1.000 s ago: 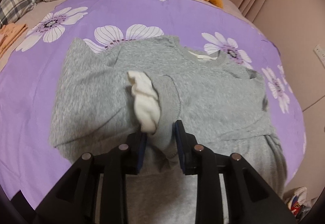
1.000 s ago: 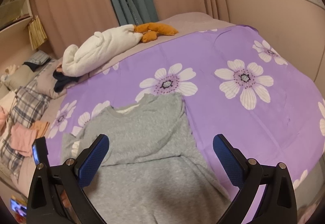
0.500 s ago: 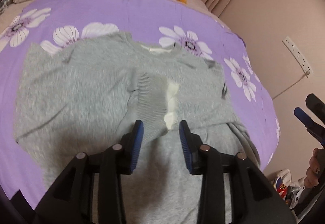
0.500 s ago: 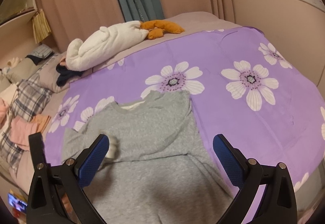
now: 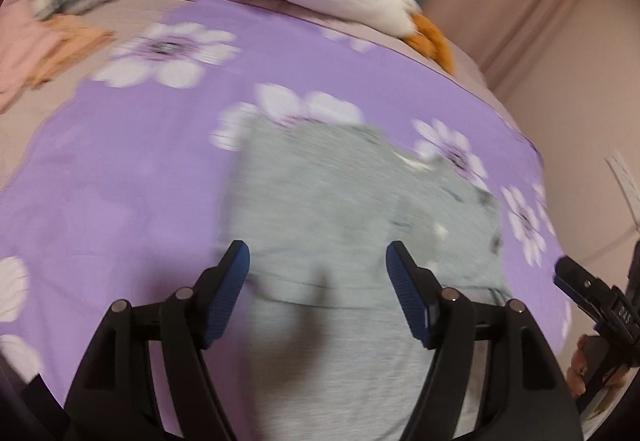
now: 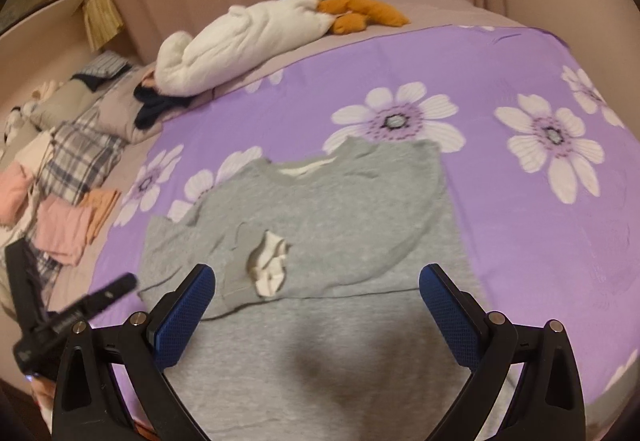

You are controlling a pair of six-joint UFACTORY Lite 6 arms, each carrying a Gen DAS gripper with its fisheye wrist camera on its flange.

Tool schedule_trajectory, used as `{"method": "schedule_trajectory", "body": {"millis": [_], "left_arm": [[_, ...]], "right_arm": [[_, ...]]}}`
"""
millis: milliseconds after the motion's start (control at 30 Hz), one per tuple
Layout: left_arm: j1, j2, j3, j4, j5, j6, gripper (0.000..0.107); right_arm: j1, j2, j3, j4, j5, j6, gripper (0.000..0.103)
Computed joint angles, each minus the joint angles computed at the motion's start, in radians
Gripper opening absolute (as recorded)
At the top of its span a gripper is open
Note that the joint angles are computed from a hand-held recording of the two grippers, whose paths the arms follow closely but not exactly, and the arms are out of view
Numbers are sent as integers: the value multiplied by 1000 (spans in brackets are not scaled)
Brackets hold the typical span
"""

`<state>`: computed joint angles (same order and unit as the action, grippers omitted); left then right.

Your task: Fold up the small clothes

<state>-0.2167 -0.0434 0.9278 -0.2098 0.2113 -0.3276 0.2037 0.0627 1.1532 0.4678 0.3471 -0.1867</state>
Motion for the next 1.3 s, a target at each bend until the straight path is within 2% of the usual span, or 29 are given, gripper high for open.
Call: {"method": "schedule_trajectory", "body": {"millis": [100,267,367,533,667,867,967,1000,1100,1200,1267,1300], "left_arm": [[49,-47,-40,136,10,-136,71],[141,-126,-111,40,36,-36,71],[167,-163,-144,59,43,-55,71],[209,-205,-184,52,58,-45,71],[226,-213,-199,29,56,-24,71],[237,-194,-205,-30,58,38,71],[252,-179,-208,-89,55,96,71],[256,-173,-208,-88,56,94,71],[258,-164,-207,-90,56,96,71],[260,-153,-204,-104,53,108,71],[260,-142,-198,-100,52,101,71],[260,-137,-195,-106,49,106,71]], "right_arm": [[42,45,45,-31,7,34,101],[89,139,144,20,62,-5,101],[102,212,216,161,125,-130,101],[142,371,378,183,200,-111,101],[166,481,482,114,228,-8,101],[207,615,593,-149,231,244,95],[210,672,640,-163,257,248,84],[215,693,657,-187,267,266,83],[237,702,652,-265,235,303,76],[234,677,629,-190,221,204,49],[238,663,625,-199,222,189,41],[244,641,606,-208,208,181,41]]}}
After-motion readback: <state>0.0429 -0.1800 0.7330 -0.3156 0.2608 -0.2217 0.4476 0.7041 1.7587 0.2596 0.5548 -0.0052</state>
